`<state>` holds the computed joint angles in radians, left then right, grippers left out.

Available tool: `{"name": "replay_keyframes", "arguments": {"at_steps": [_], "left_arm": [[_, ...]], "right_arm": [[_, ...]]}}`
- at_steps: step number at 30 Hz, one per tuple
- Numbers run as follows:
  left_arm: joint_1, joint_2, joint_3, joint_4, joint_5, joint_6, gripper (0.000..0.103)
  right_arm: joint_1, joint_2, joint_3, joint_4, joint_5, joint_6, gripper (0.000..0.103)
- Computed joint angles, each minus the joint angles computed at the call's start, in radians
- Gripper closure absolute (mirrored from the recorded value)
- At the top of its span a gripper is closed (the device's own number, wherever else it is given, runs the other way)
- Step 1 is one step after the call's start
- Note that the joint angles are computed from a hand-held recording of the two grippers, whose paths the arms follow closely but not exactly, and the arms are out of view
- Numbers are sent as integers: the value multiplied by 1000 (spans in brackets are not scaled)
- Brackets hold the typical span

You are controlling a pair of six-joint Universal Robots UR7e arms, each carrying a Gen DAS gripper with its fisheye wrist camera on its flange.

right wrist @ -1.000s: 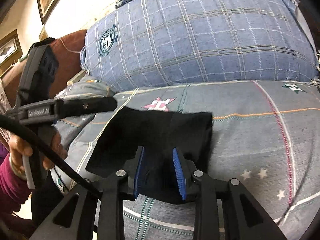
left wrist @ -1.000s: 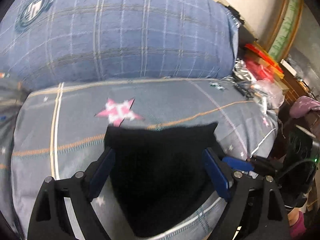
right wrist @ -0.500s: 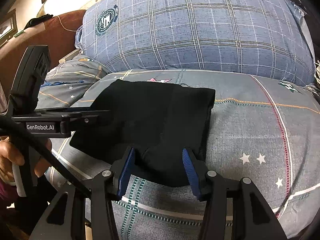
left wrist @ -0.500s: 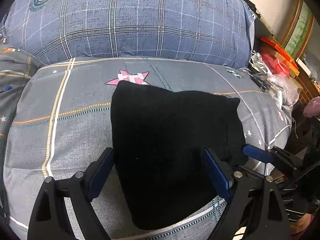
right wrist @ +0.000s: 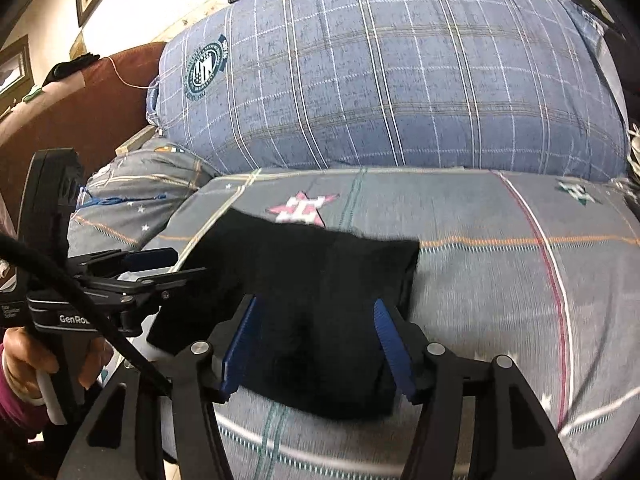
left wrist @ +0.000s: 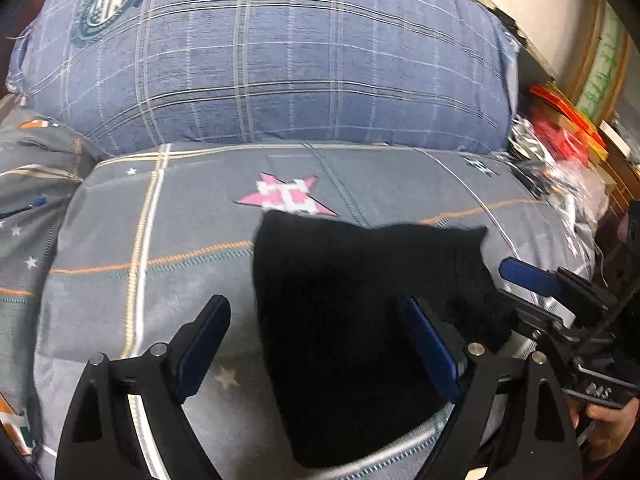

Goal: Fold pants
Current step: 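Lower the folded pants onto the sheet and open both grippers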

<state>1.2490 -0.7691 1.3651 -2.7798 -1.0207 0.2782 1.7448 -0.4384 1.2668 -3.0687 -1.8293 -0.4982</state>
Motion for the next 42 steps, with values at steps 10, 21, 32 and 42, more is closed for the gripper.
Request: {"name": "replay_keyframes", "arguments": {"at_steps": [10, 21, 32, 42], "left_arm": [[31, 101, -172, 90, 11, -65, 15], [53, 147, -230, 113, -25, -111, 7], [18, 74, -102, 0, 4, -66, 7], [2, 20, -1, -40, 26, -83, 7]], "right_arm": [[-11, 106, -178, 66, -21, 2, 36], [-39, 152, -235, 63, -36, 1, 31], [-1, 54, -62, -3, -75, 10, 24], [-4, 26, 15, -39, -107, 23, 20]]}}
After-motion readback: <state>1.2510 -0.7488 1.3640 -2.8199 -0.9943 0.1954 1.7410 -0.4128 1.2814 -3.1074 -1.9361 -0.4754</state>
